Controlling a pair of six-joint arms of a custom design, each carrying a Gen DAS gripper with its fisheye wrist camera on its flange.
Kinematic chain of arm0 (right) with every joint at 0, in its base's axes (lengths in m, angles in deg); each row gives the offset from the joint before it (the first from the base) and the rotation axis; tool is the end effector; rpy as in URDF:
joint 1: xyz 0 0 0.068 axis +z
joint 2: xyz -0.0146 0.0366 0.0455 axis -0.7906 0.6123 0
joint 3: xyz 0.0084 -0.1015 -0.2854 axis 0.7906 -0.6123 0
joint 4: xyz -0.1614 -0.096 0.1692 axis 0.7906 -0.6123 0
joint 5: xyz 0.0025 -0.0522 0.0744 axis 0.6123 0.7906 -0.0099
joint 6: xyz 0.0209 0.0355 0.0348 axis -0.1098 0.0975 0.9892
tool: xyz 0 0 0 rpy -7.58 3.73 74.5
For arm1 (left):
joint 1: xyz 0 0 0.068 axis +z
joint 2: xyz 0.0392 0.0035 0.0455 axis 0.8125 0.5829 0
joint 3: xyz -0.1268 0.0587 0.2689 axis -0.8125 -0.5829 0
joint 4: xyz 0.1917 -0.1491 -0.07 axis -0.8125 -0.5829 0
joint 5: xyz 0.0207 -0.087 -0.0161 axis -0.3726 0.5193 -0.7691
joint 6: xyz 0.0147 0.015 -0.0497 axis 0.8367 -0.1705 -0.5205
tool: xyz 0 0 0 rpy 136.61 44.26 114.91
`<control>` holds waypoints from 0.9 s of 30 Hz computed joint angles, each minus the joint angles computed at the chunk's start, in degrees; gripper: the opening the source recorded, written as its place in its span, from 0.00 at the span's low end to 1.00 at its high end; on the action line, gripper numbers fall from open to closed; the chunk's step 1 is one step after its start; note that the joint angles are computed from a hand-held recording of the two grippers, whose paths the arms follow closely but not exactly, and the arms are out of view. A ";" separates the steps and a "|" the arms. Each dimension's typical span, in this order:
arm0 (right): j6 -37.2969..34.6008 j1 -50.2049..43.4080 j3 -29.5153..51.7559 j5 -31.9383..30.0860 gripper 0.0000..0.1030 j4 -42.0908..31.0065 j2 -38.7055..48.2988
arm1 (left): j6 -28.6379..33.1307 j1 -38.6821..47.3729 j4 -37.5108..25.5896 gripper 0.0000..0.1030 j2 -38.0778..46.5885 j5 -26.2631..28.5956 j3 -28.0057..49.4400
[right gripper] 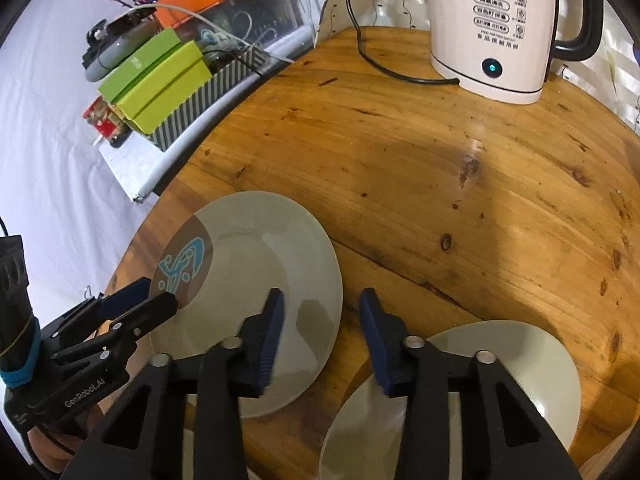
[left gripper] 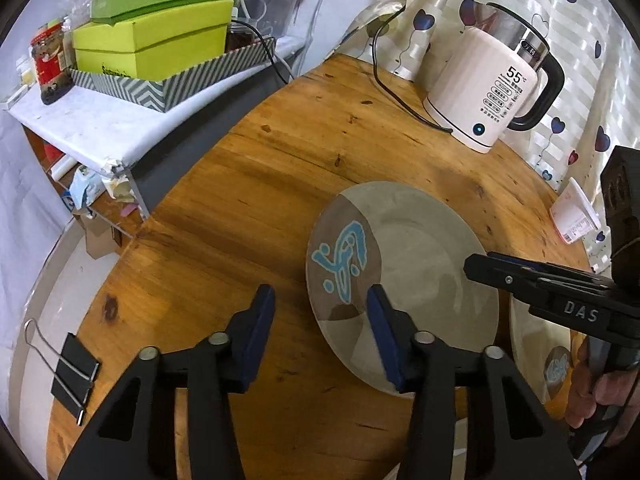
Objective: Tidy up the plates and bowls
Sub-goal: 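Lift the beige plate off the table with both grippers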
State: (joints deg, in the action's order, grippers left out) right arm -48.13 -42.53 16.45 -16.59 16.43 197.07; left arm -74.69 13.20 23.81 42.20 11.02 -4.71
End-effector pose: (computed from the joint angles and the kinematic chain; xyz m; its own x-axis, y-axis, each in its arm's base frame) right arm 0.3684 0.0784 0.0907 -0.7434 -0.5255 -0.4137 -0.6485 0.7176 0.2539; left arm 0.2109 -0.1646 0.0819 -0.6949 -0.4905 -0.5258 -0.4173 0.8706 -0.2606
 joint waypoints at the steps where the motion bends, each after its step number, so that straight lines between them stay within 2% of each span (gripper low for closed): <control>1: 0.11 0.18 0.15 0.14 0.29 0.04 0.33 | 0.19 0.15 0.36 0.43 0.25 0.32 0.04; 9: 0.41 0.68 -0.24 0.19 0.24 0.76 0.29 | 1.85 0.26 1.99 0.36 0.84 0.99 0.51; 27: 1.56 0.66 -0.22 0.16 0.24 -0.15 -0.38 | 0.67 -1.11 0.01 0.36 -1.08 -0.49 0.80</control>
State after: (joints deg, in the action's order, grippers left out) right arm -46.58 -41.87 16.23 -16.43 16.28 196.69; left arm -74.02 12.08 23.82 41.12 10.52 -3.92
